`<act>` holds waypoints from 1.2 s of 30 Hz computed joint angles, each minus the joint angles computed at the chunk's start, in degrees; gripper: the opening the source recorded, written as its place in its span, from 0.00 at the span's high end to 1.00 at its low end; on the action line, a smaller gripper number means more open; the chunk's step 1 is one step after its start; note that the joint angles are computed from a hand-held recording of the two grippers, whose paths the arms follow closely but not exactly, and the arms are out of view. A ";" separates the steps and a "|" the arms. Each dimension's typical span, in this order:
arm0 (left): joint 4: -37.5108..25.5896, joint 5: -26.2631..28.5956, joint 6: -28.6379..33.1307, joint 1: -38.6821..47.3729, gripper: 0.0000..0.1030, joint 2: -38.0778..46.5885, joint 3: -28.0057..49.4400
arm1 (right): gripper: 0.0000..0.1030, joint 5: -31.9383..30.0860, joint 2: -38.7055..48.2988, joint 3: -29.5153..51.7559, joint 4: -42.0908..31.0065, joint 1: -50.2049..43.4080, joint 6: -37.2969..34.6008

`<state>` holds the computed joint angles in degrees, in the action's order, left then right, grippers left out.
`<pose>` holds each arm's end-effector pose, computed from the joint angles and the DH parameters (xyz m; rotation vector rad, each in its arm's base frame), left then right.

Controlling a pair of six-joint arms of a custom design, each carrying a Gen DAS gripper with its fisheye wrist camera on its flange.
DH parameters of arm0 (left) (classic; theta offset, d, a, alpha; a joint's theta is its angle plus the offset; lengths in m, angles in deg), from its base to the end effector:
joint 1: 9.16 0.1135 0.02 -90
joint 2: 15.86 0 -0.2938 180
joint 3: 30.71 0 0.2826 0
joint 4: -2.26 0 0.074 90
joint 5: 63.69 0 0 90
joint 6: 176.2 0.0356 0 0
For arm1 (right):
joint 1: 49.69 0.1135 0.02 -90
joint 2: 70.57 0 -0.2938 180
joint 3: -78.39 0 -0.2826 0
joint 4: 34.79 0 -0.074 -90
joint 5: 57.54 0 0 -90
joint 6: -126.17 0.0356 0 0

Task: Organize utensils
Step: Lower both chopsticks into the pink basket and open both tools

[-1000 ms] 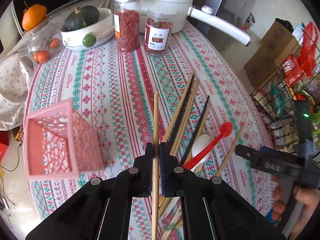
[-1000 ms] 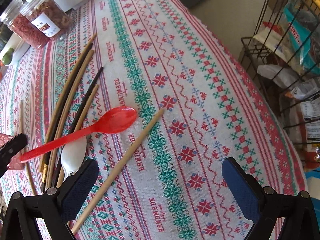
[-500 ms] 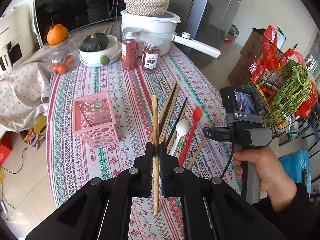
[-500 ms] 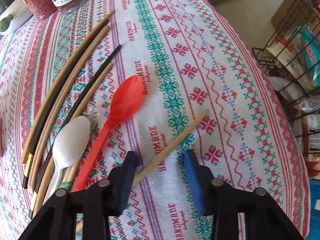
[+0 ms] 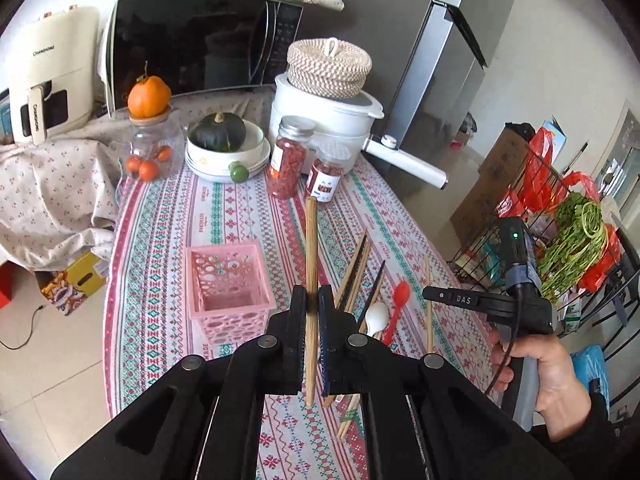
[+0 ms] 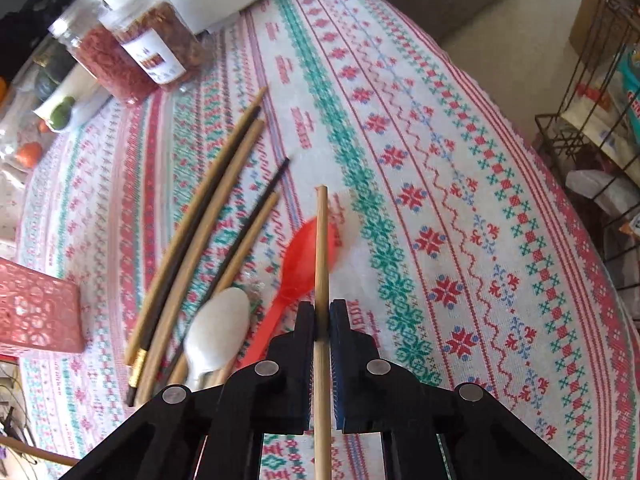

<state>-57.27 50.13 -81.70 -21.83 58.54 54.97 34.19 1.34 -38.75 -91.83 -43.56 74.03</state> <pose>0.2789 -0.0774 0.3722 0.5461 2.3311 -0.5669 0.2509 0.0259 0.2481 0.7569 2.6313 0.1788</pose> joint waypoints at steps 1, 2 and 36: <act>0.41 0.16 0.00 0.33 0.95 -0.23 0.39 | 0.94 0.05 -1.40 0.40 0.03 0.45 -0.26; 0.60 0.42 -0.10 0.72 0.95 -0.42 0.86 | 0.94 0.77 -2.38 1.49 0.08 2.15 0.16; 15.90 -8.09 -1.93 4.42 0.94 7.21 2.04 | 0.94 32.15 3.65 15.31 36.26 34.25 -7.89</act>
<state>-41.36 42.03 -83.62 -17.41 65.75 57.01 66.34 4.99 -23.45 -55.57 -9.31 66.14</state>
